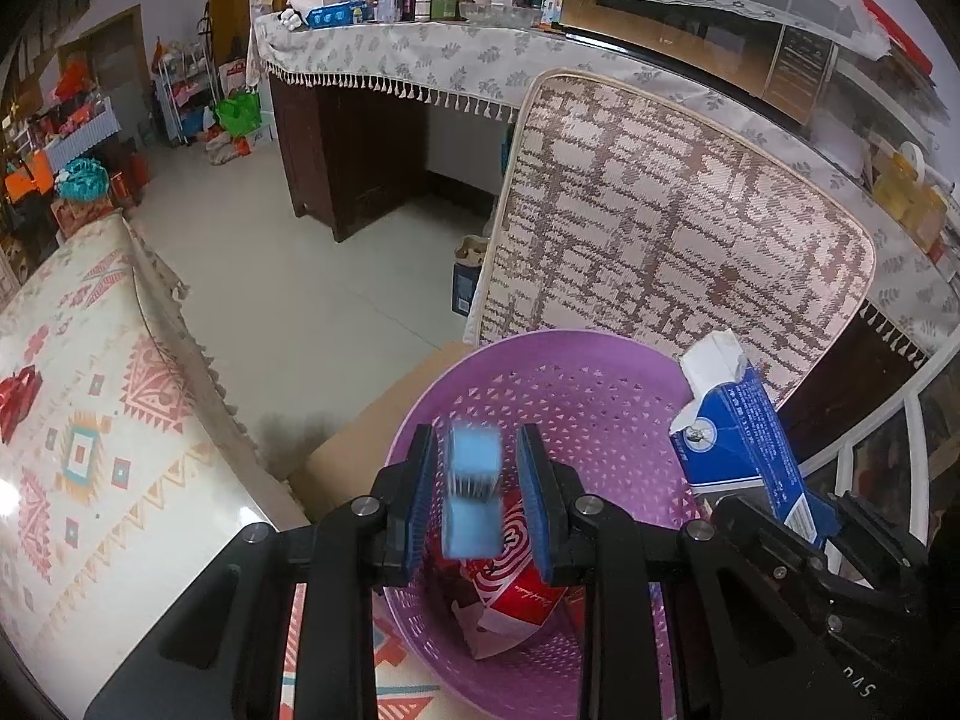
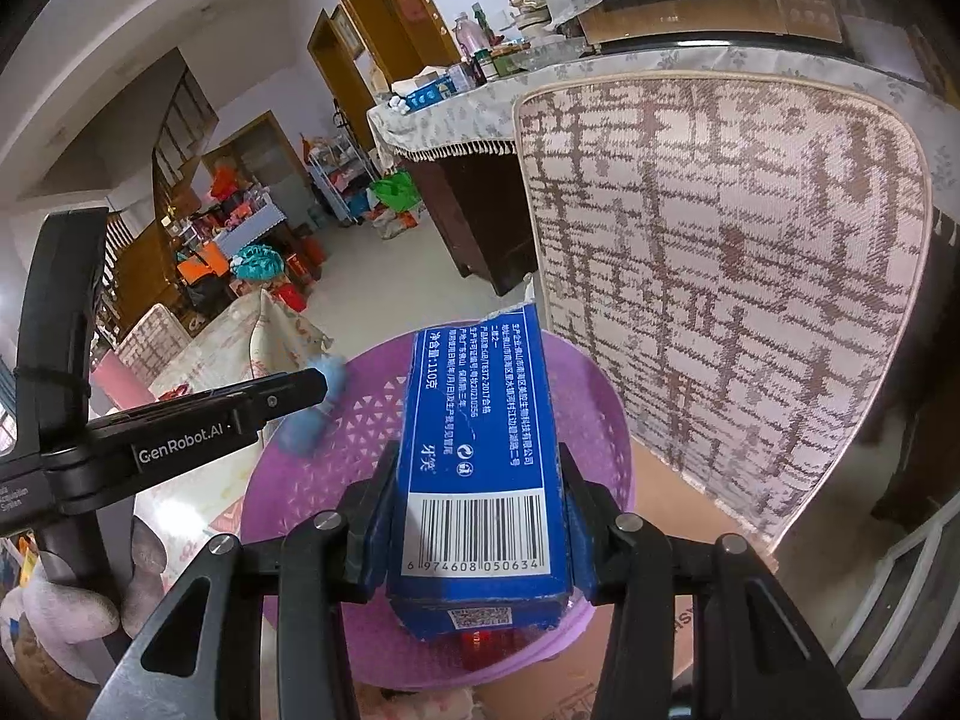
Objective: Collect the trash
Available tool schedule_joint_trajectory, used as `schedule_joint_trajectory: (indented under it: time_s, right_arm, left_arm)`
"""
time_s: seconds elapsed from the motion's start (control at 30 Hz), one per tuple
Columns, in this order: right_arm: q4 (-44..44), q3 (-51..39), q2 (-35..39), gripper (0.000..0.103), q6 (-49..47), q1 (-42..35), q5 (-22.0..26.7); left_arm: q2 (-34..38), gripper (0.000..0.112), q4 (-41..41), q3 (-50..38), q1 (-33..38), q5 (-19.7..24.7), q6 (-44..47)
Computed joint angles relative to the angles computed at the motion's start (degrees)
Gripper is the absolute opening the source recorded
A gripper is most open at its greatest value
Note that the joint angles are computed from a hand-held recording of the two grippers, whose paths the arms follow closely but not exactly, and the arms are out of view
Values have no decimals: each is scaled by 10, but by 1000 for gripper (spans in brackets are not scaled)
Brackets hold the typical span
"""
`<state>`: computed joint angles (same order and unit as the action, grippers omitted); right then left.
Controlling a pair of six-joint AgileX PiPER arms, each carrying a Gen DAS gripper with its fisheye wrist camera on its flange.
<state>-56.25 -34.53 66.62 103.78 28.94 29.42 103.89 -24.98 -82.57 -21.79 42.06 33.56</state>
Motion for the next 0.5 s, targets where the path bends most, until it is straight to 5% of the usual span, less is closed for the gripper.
schedule_joint_trajectory:
  time_s: [0.17,0.2,0.3,0.5]
  right_arm:
    - [-8,-3,12,51,6,-3,-10]
    - [-9,-4,14,52,6,-4,-13]
    - [-9,-5,15,73,13,-7,-15]
    - [-21,-2,-12,74,45,19,24]
  left_arm:
    - [4,26,-3,-2,4,-2,2]
    - [4,29,-6,-3,5,1,4]
    - [-8,66,-25,7,15,2,16]
    - [-58,71,-76,43,51,9,57]
